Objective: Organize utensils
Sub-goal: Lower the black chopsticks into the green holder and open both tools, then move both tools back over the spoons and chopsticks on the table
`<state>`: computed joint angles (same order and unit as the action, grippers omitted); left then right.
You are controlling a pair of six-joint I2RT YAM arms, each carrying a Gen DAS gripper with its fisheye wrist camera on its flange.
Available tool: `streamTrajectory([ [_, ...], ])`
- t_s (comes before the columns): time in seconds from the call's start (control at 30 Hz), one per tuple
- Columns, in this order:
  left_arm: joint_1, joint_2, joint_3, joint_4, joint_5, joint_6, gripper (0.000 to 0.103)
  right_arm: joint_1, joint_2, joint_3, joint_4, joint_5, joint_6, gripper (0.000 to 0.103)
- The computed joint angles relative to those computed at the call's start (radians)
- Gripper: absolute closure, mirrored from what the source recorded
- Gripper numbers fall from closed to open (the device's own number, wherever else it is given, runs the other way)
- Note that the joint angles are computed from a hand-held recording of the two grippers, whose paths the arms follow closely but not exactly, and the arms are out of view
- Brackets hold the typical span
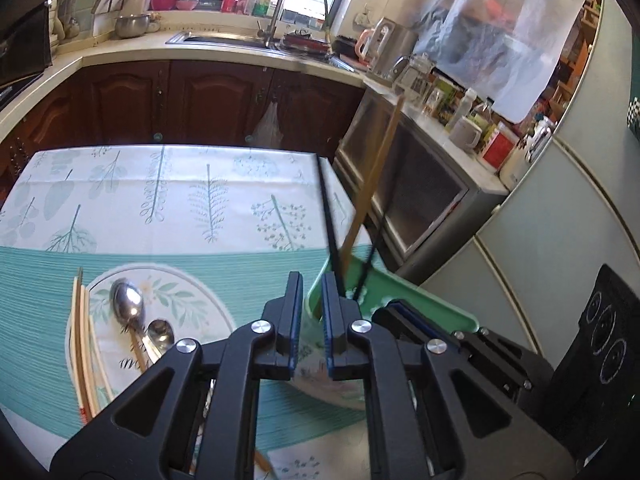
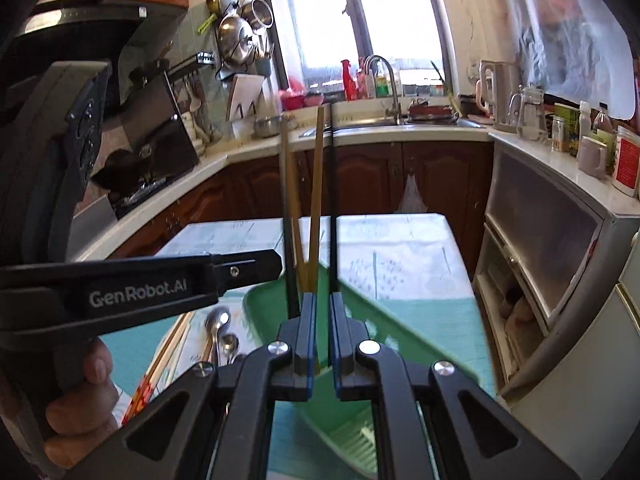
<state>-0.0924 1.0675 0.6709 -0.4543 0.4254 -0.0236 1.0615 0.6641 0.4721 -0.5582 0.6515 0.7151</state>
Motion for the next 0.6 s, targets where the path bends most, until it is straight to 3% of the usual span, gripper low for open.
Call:
streamTrajectory([
  [0.03, 0.024, -0.008, -0.001, -0.029, 0.022, 0.015, 0.094, 0.018, 0.008, 0.010, -0.026, 0.004, 0.027, 0.096],
  [0.1, 0.076, -0.040, -0.008, -0.077, 0.057, 0.039, 0.078, 0.036, 0.003, 0.023, -0.060, 0.004, 0.060, 0.096],
  [0.17, 0.122, -0.073, -0.018, -0.128, 0.076, 0.070, 0.072, 0.088, -0.006, 0.043, -0.105, 0.043, 0.118, 0.096],
  [0.37, 0.304, -0.107, -0.012, -0.321, 0.169, 0.254, 0.072, 0.245, 0.008, 0.114, -0.222, 0.147, 0.281, 0.096],
  [0.6, 0.483, -0.153, -0.037, -0.454, 0.128, 0.476, 0.072, 0.380, 0.107, 0.137, -0.229, 0.161, 0.410, 0.096],
])
